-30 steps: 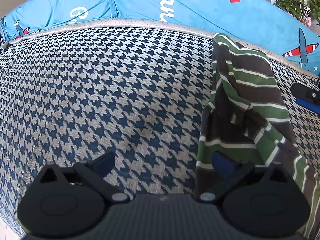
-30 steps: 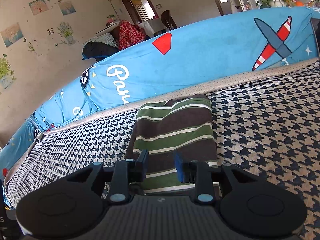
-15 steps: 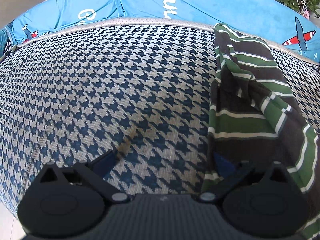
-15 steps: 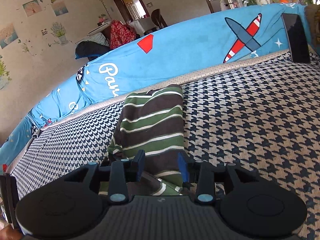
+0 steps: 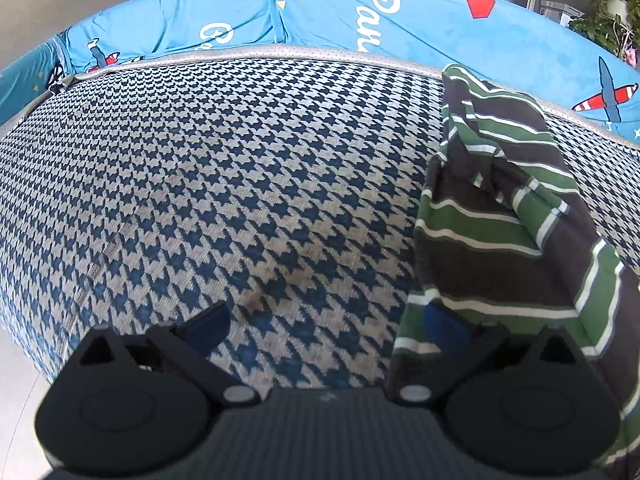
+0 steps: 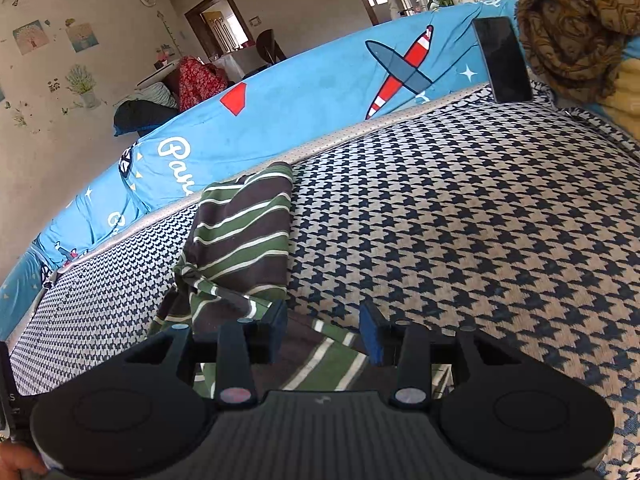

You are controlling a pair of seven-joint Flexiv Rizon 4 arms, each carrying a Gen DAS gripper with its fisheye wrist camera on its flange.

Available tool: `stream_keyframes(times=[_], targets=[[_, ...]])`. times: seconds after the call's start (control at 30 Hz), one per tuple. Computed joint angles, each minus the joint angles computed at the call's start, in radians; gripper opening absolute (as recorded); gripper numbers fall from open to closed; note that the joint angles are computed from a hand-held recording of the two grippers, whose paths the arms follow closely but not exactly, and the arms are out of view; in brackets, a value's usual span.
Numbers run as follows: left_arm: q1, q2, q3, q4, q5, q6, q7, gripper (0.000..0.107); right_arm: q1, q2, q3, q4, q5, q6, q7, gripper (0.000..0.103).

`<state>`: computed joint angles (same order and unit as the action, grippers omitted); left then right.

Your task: Fold clothes

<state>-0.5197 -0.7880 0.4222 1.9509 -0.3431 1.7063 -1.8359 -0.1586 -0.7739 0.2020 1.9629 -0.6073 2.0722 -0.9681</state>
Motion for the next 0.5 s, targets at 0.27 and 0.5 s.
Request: stream_keyframes(times=[0.27, 0.5], targets=[[-0.123, -0.021, 0.066, 0.033, -0.041, 0.012, -0.025, 0.103, 0.13, 0.046, -0.132, 0.095, 0.182, 0.035, -0.107, 0.04], [-0.18, -0.032, 0.121, 0.059, -0.091, 0.007, -0.093, 0.103, 0.191, 0.048, -0.164, 0.119, 0.301, 0.013, -0.203, 0.042]])
